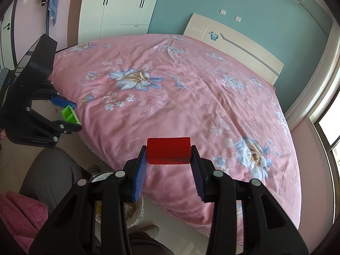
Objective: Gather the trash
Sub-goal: 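Carry the green and red bricks with both tools over the bucket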
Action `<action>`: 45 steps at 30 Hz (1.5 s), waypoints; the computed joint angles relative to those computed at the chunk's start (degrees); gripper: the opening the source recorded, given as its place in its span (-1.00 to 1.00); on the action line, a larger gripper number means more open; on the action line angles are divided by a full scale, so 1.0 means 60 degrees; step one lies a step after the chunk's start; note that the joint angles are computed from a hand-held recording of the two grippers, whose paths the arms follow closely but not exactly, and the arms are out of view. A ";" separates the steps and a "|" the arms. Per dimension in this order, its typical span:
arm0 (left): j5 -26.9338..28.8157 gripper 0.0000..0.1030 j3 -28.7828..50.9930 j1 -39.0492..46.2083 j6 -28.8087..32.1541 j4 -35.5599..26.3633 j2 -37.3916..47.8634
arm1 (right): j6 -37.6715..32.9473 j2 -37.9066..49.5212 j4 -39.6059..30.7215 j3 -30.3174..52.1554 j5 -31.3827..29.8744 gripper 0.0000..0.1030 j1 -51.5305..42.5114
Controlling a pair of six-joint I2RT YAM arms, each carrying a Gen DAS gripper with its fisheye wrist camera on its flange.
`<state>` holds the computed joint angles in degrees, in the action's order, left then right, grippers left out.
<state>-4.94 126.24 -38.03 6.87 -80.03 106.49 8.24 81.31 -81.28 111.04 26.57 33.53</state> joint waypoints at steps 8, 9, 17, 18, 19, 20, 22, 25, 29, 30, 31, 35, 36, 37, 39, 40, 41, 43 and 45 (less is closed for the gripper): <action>0.0281 -0.07 -0.2584 -0.0081 -0.0170 0.1138 -0.0265 | 0.0136 -0.0616 0.1314 -0.2844 -0.0831 -0.21 -0.0324; 0.0338 -0.07 -0.2751 -0.0077 -0.0205 0.1212 -0.0229 | 0.0167 -0.0655 0.1440 -0.3113 -0.0950 -0.21 -0.0352; 0.0535 -0.07 -0.3709 -0.0160 -0.0267 0.1765 -0.0127 | 0.0390 -0.0743 0.2518 -0.4939 -0.1627 -0.21 -0.0440; 0.0577 -0.07 -0.3819 -0.0148 -0.0261 0.1815 -0.0124 | 0.0428 -0.0721 0.2637 -0.5094 -0.1647 -0.21 -0.0417; 0.0596 -0.07 -0.3944 -0.0148 -0.0250 0.1871 -0.0119 | 0.0436 -0.0716 0.2763 -0.5255 -0.1689 -0.21 -0.0427; 0.0622 -0.07 -0.4087 -0.0152 -0.0267 0.1934 -0.0121 | 0.0449 -0.0726 0.2886 -0.5412 -0.1783 -0.21 -0.0465; 0.0720 -0.07 -0.4303 -0.0154 -0.0269 0.2011 -0.0056 | 0.0483 -0.0712 0.3099 -0.5687 -0.1956 -0.21 -0.0545; 0.0803 -0.07 -0.4704 -0.0158 -0.0281 0.2209 -0.0014 | 0.0496 -0.0638 0.3387 -0.6038 -0.2202 -0.21 -0.0656; 0.0989 -0.07 -0.5056 -0.0141 -0.0366 0.2428 0.0160 | 0.0517 -0.0496 0.3739 -0.6514 -0.2509 -0.21 -0.0745; 0.1073 -0.07 -0.5093 -0.0135 -0.0401 0.2443 0.0229 | 0.0517 -0.0479 0.3822 -0.6640 -0.2573 -0.21 -0.0753; 0.1155 -0.07 -0.5120 -0.0130 -0.0431 0.2455 0.0295 | 0.0500 -0.0434 0.3904 -0.6739 -0.2671 -0.21 -0.0782; 0.1175 -0.07 -0.5322 -0.0255 -0.0428 0.2638 0.0457 | 0.0517 -0.0292 0.4238 -0.7134 -0.2971 -0.21 -0.0811; 0.1200 -0.07 -0.5336 -0.0289 -0.0442 0.2662 0.0529 | 0.0532 -0.0243 0.4323 -0.7237 -0.3045 -0.21 -0.0817; 0.1234 -0.07 -0.5361 -0.0309 -0.0450 0.2692 0.0595 | 0.0548 -0.0185 0.4412 -0.7346 -0.3105 -0.21 -0.0818; 0.1327 -0.07 -0.5457 -0.0341 -0.0475 0.2773 0.0729 | 0.0571 -0.0050 0.4610 -0.7572 -0.3249 -0.21 -0.0825; 0.1359 -0.07 -0.5494 -0.0344 -0.0476 0.2809 0.0802 | 0.0595 0.0011 0.4707 -0.7701 -0.3331 -0.21 -0.0819; 0.1387 -0.07 -0.5560 -0.0362 -0.0492 0.2867 0.0870 | 0.0608 0.0092 0.4818 -0.7815 -0.3406 -0.21 -0.0812; 0.1472 -0.07 -0.5644 -0.0381 -0.0530 0.2936 0.1029 | 0.0640 0.0272 0.5050 -0.8025 -0.3556 -0.21 -0.0807; 0.1554 -0.07 -0.5721 -0.0385 -0.0544 0.3012 0.1204 | 0.0693 0.0438 0.5304 -0.8247 -0.3715 -0.21 -0.0810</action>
